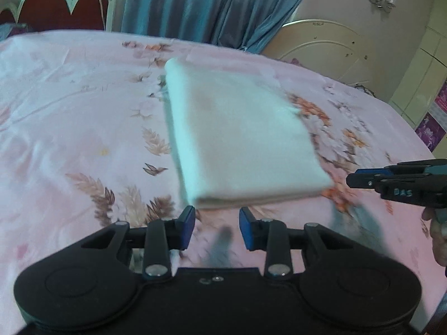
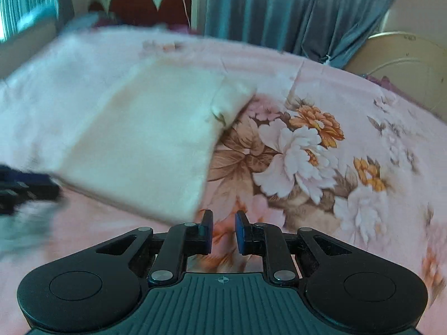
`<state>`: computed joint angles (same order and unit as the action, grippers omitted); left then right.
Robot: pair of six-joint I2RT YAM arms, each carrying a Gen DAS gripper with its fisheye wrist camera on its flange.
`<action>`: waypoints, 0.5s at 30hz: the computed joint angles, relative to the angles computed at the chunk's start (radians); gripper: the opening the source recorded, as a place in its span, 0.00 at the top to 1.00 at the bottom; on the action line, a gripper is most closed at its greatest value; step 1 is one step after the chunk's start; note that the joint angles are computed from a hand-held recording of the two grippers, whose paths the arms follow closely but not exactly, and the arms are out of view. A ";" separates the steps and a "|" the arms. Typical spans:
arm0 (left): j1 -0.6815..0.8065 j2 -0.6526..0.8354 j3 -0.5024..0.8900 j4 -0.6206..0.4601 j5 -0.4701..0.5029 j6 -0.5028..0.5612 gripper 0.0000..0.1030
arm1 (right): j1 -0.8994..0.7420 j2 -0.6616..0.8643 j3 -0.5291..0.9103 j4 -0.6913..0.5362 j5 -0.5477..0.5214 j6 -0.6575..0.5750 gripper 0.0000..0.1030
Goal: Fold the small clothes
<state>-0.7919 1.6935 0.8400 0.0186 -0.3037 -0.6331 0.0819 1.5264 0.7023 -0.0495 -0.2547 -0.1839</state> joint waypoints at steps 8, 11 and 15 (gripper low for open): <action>-0.249 -0.112 0.082 -0.303 -0.230 -0.155 0.61 | -0.056 -0.549 -0.162 -0.278 -0.128 0.078 0.83; -0.349 -0.139 0.121 -0.417 -0.305 -0.239 0.52 | -0.085 -0.718 -0.171 -0.412 -0.164 0.075 0.83; -0.491 -0.126 0.205 -0.592 -0.466 -0.386 0.09 | -0.180 -0.894 -0.168 -0.573 -0.266 0.065 0.81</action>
<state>-1.2833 1.5680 1.0454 -0.5735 -0.7701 -1.0193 -0.0979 0.6321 0.5340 -0.6222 -0.5205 -0.1187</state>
